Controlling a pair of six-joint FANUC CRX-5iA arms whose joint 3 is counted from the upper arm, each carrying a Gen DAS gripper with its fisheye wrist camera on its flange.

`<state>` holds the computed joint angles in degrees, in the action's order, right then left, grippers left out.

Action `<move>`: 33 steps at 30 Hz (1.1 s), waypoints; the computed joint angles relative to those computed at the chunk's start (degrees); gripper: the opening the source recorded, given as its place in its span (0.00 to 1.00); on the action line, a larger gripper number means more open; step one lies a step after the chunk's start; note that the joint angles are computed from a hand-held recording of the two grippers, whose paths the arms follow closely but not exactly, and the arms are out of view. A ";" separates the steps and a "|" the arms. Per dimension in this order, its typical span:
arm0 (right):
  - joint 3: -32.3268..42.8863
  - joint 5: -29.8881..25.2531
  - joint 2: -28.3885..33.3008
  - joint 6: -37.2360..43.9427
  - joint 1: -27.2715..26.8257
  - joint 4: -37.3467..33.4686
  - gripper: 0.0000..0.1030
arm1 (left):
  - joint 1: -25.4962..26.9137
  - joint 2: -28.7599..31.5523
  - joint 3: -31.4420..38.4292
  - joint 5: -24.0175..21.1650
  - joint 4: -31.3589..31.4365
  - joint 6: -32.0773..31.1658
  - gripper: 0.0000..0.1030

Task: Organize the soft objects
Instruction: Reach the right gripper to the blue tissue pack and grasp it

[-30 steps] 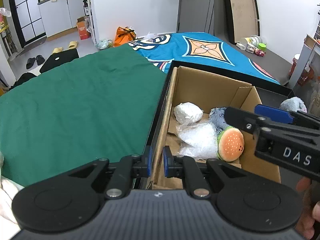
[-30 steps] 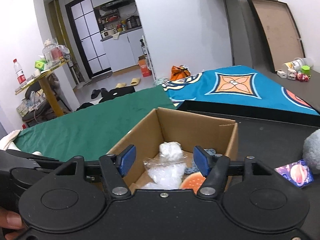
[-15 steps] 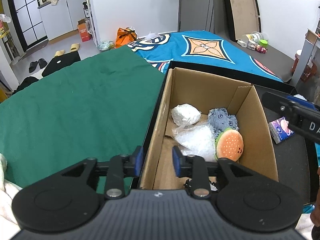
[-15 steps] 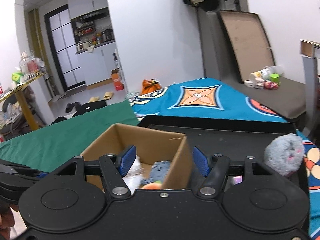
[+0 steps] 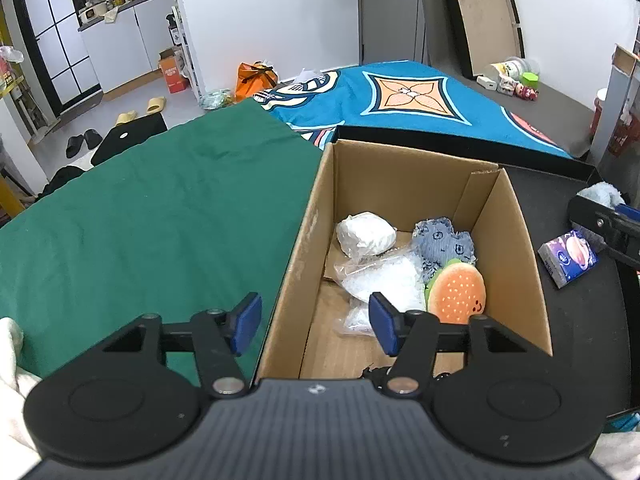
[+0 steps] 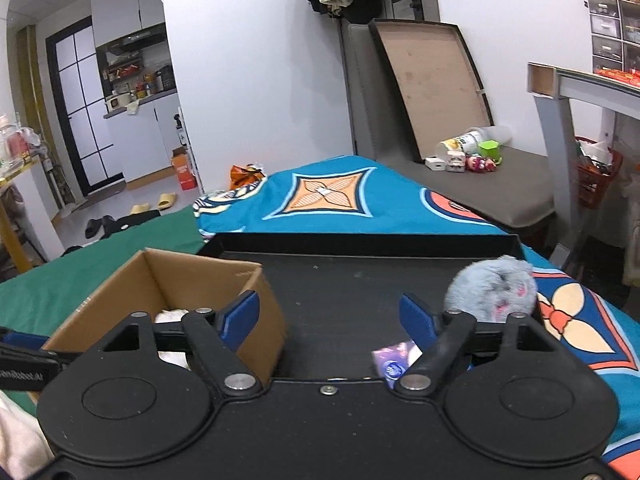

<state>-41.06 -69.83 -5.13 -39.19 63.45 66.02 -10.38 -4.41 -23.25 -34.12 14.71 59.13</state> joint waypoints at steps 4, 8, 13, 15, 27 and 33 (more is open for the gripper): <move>-1.41 -0.72 -0.62 -0.47 0.54 -1.31 0.83 | -1.04 0.26 0.81 -0.05 -2.69 2.19 0.63; -2.67 -0.18 -1.17 -0.43 0.70 -3.61 0.88 | -2.15 0.54 1.69 0.05 -5.67 4.79 0.67; -3.98 1.57 -1.43 -0.02 0.49 -6.10 0.90 | -3.70 1.20 3.03 -0.09 -9.44 8.20 0.69; -4.48 2.19 -1.52 0.00 0.41 -6.86 0.92 | -4.67 1.63 3.84 -0.03 -11.86 10.23 0.71; -6.08 7.10 -1.75 2.33 -2.10 -10.00 0.96 | -9.83 4.25 8.75 -1.74 -26.39 22.93 0.76; -6.39 9.13 -1.43 3.20 -3.07 -9.37 0.96 | -10.32 4.43 9.05 -1.95 -27.38 23.12 0.77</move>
